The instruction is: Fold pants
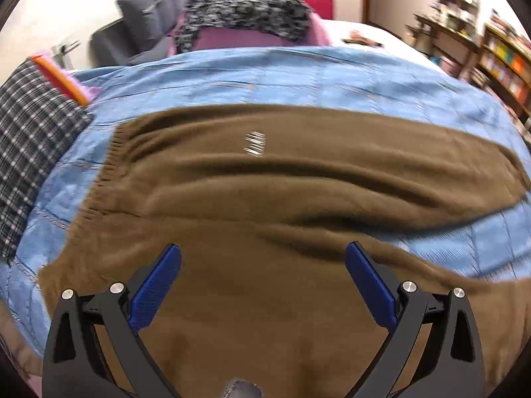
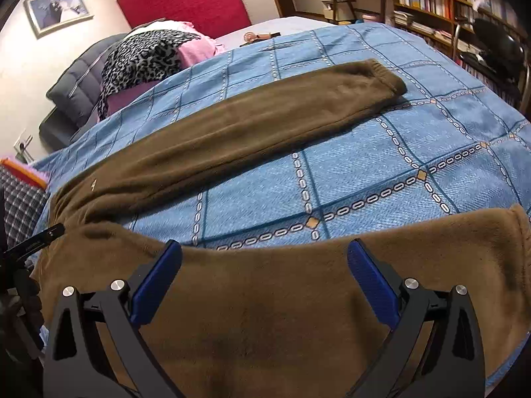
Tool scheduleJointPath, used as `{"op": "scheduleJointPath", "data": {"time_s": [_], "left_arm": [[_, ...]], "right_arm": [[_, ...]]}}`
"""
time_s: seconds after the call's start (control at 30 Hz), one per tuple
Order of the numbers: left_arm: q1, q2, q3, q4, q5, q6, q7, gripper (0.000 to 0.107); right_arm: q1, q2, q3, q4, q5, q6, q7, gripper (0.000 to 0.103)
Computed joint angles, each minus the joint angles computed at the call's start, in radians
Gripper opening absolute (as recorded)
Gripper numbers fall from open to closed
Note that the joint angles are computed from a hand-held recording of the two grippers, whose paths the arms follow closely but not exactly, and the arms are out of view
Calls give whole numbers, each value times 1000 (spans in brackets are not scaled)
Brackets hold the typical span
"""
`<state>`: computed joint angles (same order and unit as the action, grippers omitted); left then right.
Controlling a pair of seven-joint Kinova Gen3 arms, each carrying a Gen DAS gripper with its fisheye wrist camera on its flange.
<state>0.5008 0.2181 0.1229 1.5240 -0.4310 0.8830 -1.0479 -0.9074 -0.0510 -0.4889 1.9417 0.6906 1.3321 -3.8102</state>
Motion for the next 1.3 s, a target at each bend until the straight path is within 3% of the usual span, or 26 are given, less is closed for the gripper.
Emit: {"op": "scheduleJointPath", "data": {"time_s": [0.27, 0.47, 0.57, 0.73, 0.87, 1.07, 1.2, 1.3], "left_arm": [[-126, 87, -79, -121, 17, -8, -30, 98], [-198, 194, -135, -284, 27, 17, -48, 98], [-254, 257, -151, -389, 136, 52, -120, 98], [-426, 357, -33, -542, 319, 110, -213, 98], [-455, 439, -64, -672, 450, 174, -237, 98], [-521, 511, -45, -779, 585, 226, -220, 83], [-521, 574, -49, -895, 592, 343, -195, 70], [-502, 572, -64, -903, 568, 361, -198, 65]], "right_arm": [[39, 15, 41, -6, -15, -67, 77, 100], [69, 44, 79, -18, -36, -134, 143, 100], [79, 58, 97, -25, -44, -154, 175, 100], [93, 74, 123, -33, -57, -187, 215, 100], [105, 80, 140, -30, -71, -209, 243, 100], [125, 80, 154, -3, -79, -261, 248, 100], [132, 83, 158, 3, -83, -273, 267, 100], [136, 78, 159, 14, -83, -282, 259, 100]]}}
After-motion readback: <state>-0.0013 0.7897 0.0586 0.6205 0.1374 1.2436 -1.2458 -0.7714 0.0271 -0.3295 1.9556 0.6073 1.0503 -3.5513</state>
